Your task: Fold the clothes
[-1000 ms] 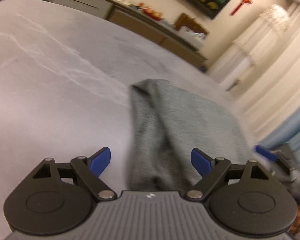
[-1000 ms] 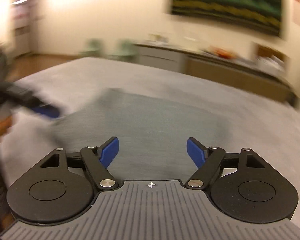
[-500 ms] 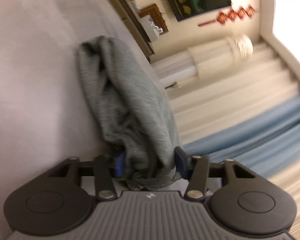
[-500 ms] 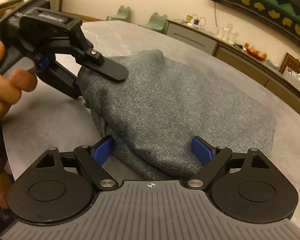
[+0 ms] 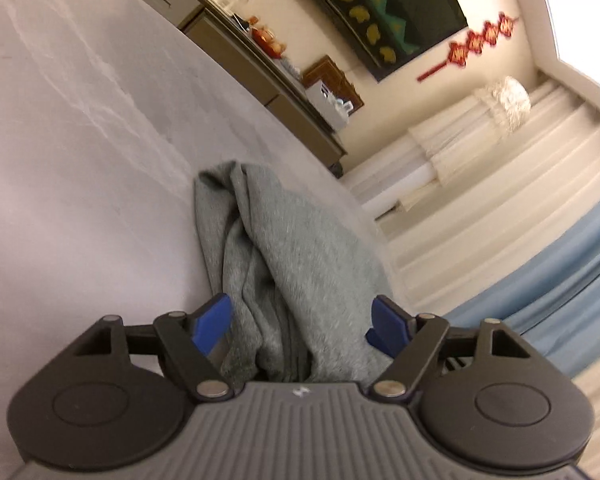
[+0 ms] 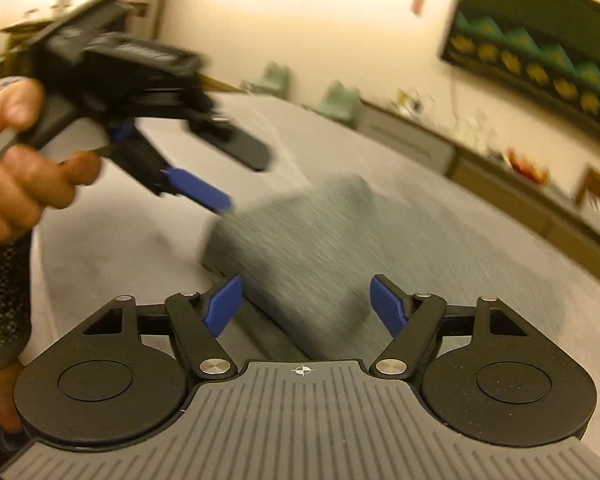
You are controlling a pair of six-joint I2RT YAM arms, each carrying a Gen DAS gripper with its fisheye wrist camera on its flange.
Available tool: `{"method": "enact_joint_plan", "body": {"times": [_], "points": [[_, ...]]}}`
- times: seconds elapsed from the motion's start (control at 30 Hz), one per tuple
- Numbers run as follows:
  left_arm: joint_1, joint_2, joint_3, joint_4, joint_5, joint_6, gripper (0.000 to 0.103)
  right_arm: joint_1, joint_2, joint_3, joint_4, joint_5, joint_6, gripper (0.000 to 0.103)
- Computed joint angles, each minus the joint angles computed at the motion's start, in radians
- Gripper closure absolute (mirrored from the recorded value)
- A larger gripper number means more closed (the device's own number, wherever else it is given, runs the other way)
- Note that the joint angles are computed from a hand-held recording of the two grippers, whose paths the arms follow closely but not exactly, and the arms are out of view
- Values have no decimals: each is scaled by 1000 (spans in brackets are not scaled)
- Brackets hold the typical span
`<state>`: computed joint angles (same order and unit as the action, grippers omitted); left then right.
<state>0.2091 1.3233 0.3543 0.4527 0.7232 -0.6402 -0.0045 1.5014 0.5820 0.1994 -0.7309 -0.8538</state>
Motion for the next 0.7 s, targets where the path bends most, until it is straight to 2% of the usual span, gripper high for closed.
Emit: {"method": "enact_joint_plan", "body": {"times": [0.07,0.13,0.17,0.2,0.23,0.3,0.4,0.5,0.57,0.7], "points": [[41,-19,-15,1,35,-3,24,82,4,-17,44,73,-12,27],[64,-24,-27,3,74,-3,24,166,18,-21,77,214,-12,45],[74,-26,-32,5,93,-2,24,192,20,-11,70,261,-3,63],[81,-31,-38,9,105,-5,24,187,10,16,25,257,27,74],[89,-31,-44,29,120,-13,23,166,-4,51,-36,223,66,79],[95,12,-53,135,153,-50,21,113,-32,104,-133,144,152,82],[85,63,-66,263,181,-107,18,47,-9,172,-216,59,238,83],[17,130,-45,289,127,-119,17,-1,-11,173,-278,1,266,83],[-22,197,-34,349,102,-145,17,-24,8,196,-317,-36,279,84],[-64,396,-3,579,131,-250,17,-48,67,259,-380,-86,299,85]]}}
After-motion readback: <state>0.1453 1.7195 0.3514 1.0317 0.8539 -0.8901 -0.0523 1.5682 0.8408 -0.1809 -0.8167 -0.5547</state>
